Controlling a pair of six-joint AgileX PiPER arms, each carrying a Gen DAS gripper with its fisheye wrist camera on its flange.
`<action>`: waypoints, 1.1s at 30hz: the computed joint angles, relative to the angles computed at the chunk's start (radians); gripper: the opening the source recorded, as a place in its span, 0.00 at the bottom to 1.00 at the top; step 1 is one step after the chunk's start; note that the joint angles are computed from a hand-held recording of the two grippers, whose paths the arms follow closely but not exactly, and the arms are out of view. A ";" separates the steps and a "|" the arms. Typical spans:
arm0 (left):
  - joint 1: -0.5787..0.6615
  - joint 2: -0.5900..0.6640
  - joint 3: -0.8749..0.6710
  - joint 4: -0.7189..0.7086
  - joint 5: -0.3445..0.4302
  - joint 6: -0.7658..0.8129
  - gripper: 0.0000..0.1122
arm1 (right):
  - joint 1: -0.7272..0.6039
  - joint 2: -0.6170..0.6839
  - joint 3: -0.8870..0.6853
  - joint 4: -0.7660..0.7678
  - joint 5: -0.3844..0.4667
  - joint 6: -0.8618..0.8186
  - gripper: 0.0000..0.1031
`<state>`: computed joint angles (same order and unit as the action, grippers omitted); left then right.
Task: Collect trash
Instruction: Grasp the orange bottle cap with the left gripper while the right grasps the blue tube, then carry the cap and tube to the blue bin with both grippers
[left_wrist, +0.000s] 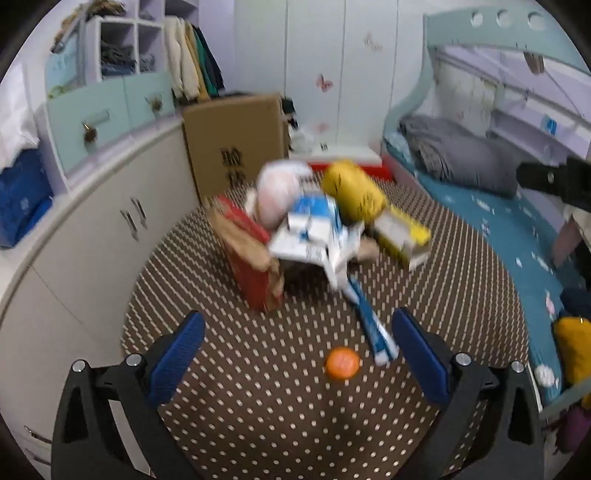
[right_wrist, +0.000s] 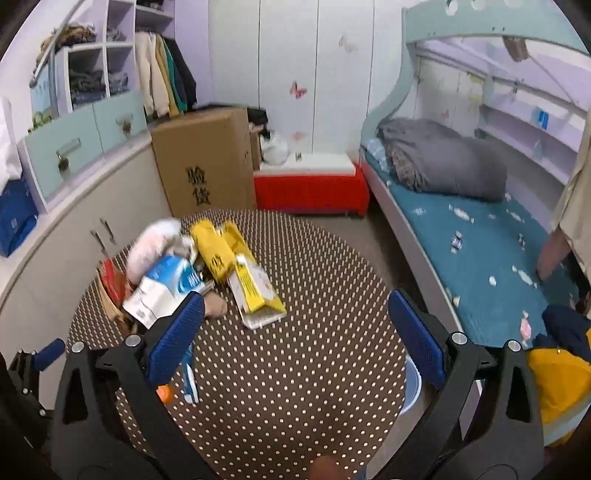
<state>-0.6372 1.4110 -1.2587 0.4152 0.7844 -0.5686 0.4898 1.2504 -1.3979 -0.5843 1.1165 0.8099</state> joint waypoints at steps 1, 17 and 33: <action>0.003 0.009 0.011 -0.019 -0.012 0.007 0.88 | -0.017 0.005 0.012 0.023 -0.013 -0.011 0.94; 0.037 0.217 -0.005 -0.120 -0.076 0.196 0.42 | -0.134 0.172 0.135 0.462 -0.265 -0.326 0.94; 0.106 0.132 0.044 -0.236 -0.055 0.208 0.25 | -0.046 0.316 0.095 0.594 -0.358 -0.525 0.14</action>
<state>-0.5313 1.5433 -1.2147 0.1788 0.7295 -0.3610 0.4442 1.5666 -1.3030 0.0097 0.7585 0.2847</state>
